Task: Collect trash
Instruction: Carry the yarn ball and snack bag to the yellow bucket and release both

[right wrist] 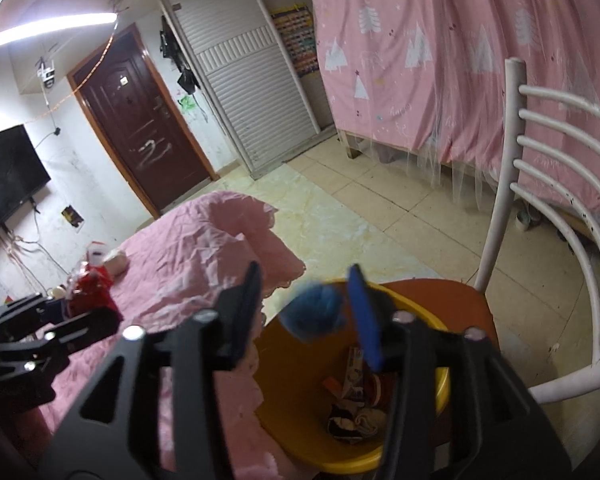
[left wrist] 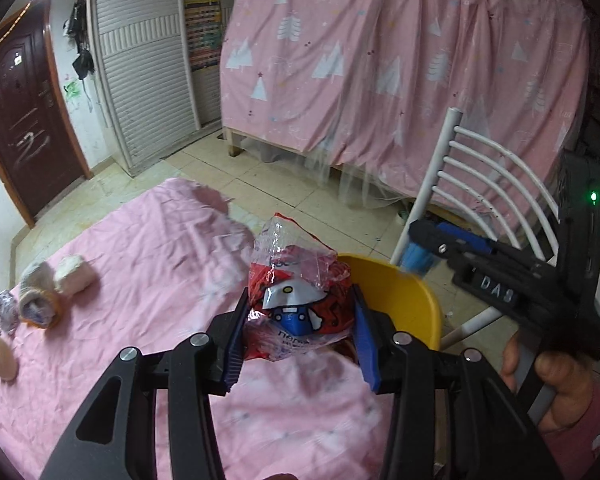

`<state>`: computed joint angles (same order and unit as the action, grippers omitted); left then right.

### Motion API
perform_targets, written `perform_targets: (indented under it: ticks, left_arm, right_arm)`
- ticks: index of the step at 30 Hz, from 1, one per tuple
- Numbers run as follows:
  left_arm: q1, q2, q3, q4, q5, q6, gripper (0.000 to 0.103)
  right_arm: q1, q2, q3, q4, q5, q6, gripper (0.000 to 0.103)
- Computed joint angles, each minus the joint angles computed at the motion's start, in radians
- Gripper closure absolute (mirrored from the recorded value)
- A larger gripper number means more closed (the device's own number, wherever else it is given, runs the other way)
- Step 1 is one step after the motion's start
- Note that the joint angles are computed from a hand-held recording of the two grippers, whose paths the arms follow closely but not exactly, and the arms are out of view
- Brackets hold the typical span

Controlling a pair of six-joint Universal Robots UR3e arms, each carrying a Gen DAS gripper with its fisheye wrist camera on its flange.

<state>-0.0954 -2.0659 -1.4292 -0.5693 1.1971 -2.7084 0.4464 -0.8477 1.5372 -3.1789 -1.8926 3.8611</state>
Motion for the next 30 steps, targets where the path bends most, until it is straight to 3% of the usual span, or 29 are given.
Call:
perform_targets:
  ticks: [10, 12, 14, 17, 27, 30]
  left_arm:
    - [-0.069, -0.106, 0.140, -0.074, -0.022, -0.025, 0.065]
    - [-0.076, -0.106, 0.128, -0.055, -0.037, -0.018, 0.060]
    - [-0.083, -0.108, 0.123, -0.047, -0.055, -0.015, 0.043]
    - [-0.092, -0.108, 0.107, -0.012, -0.053, -0.016, 0.033]
    - [-0.031, -0.077, 0.077, -0.014, -0.069, -0.012, 0.032]
    - [0.004, -0.052, 0.052, -0.010, -0.087, -0.012, 0.032]
  right_arm:
    - [-0.028, -0.047, 0.126, -0.102, -0.045, 0.064, 0.054]
    - [-0.030, -0.055, 0.150, -0.121, -0.062, 0.084, 0.054]
    - [-0.029, -0.060, 0.162, -0.128, -0.073, 0.098, 0.053]
    - [-0.024, -0.062, 0.168, -0.133, -0.095, 0.114, 0.053]
    - [-0.005, -0.025, 0.072, -0.056, -0.091, 0.110, 0.053]
    - [0.013, 0.003, -0.006, -0.008, -0.092, 0.095, 0.045]
